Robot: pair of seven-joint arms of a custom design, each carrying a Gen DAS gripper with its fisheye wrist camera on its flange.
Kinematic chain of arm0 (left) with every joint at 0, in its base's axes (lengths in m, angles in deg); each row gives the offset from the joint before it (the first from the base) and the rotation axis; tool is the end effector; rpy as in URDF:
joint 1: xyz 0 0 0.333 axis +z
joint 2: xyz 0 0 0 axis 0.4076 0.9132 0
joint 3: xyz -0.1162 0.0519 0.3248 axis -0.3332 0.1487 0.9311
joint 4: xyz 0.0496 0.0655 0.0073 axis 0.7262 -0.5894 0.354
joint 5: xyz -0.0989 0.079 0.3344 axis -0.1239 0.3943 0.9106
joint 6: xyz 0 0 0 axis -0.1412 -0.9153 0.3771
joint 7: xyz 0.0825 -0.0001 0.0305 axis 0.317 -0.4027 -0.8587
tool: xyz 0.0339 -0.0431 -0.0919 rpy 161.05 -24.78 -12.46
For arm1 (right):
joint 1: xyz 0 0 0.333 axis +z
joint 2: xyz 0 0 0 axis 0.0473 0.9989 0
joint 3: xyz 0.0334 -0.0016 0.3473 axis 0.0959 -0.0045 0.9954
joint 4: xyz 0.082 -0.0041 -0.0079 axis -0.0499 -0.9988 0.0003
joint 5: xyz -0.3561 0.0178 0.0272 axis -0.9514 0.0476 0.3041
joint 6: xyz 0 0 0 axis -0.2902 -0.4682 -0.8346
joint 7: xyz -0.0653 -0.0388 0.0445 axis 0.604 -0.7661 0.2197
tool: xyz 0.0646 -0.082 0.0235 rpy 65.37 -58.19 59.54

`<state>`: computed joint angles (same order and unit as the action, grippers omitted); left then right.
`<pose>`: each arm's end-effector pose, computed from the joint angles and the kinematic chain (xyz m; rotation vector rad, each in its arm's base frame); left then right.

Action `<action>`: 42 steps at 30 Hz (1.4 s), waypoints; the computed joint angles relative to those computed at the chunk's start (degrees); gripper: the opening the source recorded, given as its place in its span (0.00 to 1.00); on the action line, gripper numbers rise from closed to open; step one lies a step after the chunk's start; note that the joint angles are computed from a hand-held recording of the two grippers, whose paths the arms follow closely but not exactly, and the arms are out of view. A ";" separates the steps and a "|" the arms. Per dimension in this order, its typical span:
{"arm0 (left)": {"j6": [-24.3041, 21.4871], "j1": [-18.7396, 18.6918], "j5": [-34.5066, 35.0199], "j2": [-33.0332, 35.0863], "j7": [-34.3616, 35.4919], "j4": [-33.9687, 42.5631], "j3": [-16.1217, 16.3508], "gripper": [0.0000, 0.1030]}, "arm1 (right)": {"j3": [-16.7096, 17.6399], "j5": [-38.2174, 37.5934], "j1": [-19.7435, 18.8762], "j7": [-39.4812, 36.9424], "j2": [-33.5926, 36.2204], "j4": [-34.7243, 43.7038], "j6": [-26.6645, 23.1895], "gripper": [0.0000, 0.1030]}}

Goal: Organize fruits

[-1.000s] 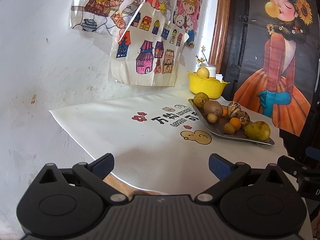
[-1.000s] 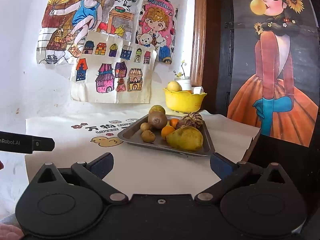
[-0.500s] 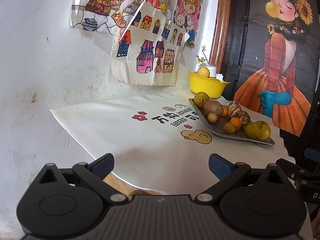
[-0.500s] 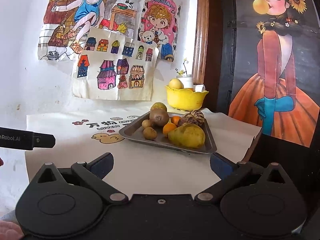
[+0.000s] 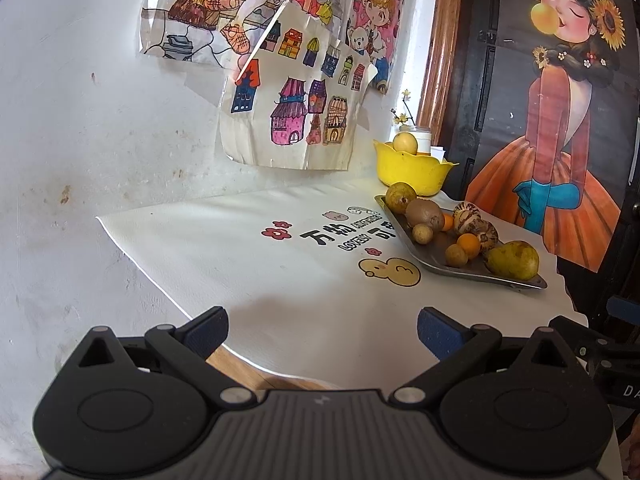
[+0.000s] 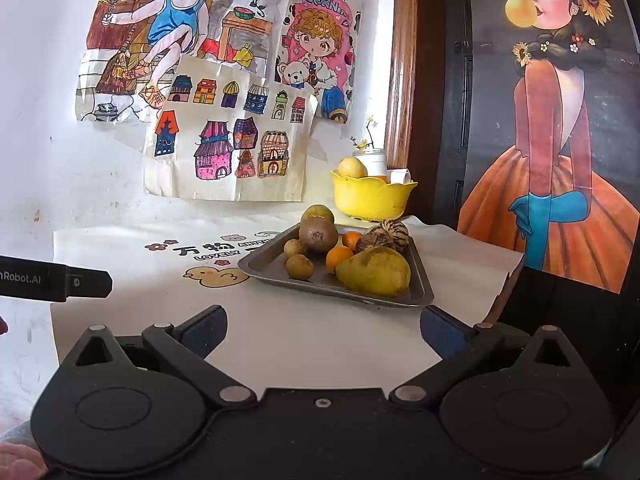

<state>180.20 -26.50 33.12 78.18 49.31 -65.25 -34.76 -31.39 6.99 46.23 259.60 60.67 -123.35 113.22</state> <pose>0.7026 -0.2920 0.3596 -1.6465 1.4198 -1.1145 0.6848 0.4770 0.3571 -1.5913 1.1978 -1.0018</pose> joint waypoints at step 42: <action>-0.20 -0.91 -0.33 -0.15 -0.64 -0.98 0.82 1.00 | 0.65 2.14 -0.10 -2.02 0.47 1.04 -0.84 0.99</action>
